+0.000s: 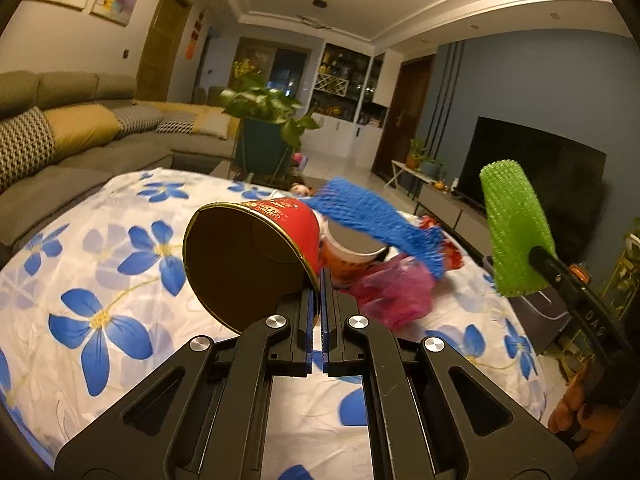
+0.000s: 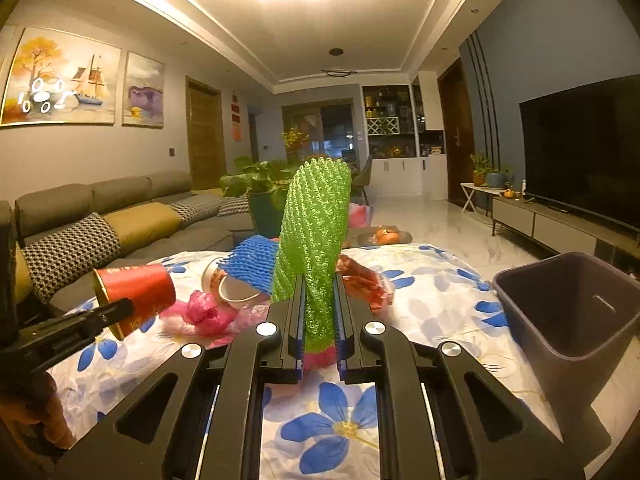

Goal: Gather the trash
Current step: 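Grasp the green foam net with the right tool while the left tool grasps the red paper cup, then carry the net and cup over the grey bin and open both tools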

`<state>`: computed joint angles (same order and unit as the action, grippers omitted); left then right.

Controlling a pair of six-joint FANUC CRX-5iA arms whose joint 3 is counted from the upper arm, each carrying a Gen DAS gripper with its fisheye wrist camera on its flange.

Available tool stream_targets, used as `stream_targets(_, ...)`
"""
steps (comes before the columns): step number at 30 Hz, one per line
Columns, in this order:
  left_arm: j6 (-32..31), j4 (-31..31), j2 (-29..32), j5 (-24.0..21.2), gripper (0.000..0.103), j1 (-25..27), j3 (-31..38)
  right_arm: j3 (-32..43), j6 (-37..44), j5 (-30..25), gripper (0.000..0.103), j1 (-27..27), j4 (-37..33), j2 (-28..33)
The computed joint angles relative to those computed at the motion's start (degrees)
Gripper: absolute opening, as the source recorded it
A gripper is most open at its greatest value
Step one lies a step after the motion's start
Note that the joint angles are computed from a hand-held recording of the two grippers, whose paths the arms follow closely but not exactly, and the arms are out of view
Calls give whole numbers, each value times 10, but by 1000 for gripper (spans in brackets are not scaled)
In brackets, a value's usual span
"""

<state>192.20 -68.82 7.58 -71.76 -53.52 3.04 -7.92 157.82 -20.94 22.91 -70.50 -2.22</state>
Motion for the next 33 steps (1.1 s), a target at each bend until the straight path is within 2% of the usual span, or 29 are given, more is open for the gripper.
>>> stream_targets(9, -56, -10, 24, 28, 2, -8, 49, -20, -7, 27, 13, -15, -3, -21)
stream_targets(15, -105, -9, 52, 70, 2, 0, 91, -22, -1, 34, 13, -37, -14, -23)
stream_targets(21, -154, 7, 86, 141, 2, 24, 132, -15, 7, 46, 13, -66, -28, -15)
stream_targets(33, -279, 68, 186, 312, 2, 84, 260, 29, 51, 112, 13, -132, -75, 24)
